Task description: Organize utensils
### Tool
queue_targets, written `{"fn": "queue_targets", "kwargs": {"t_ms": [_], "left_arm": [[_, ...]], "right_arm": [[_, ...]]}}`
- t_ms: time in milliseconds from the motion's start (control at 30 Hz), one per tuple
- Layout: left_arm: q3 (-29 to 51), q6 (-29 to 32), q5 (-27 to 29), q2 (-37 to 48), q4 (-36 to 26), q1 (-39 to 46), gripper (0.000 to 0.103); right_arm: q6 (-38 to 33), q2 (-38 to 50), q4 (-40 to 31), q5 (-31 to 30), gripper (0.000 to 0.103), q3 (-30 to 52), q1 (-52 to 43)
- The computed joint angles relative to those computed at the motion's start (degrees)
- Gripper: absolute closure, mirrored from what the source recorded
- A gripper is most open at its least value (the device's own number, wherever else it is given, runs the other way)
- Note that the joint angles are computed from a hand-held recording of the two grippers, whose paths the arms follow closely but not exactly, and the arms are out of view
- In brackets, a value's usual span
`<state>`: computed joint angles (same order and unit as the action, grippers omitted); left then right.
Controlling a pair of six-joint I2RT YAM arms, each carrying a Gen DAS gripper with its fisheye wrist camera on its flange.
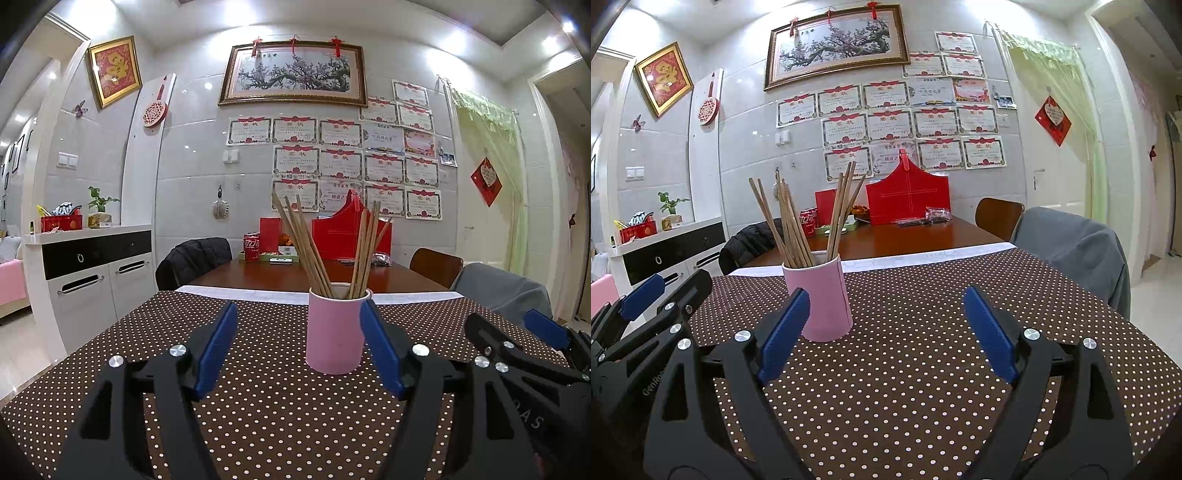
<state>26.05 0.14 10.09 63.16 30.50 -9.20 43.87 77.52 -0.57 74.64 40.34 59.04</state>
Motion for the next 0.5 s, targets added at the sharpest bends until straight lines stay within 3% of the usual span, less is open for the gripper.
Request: {"fn": "queue_targets", "kwargs": {"t_ms": [500], "left_arm": [[0.76, 0.17, -2.19, -0.10, -2.70, -1.23, 0.031]], "right_arm": [[3.68, 0.17, -3.69, 0.16, 0.018, 0.71, 0.36]]}}
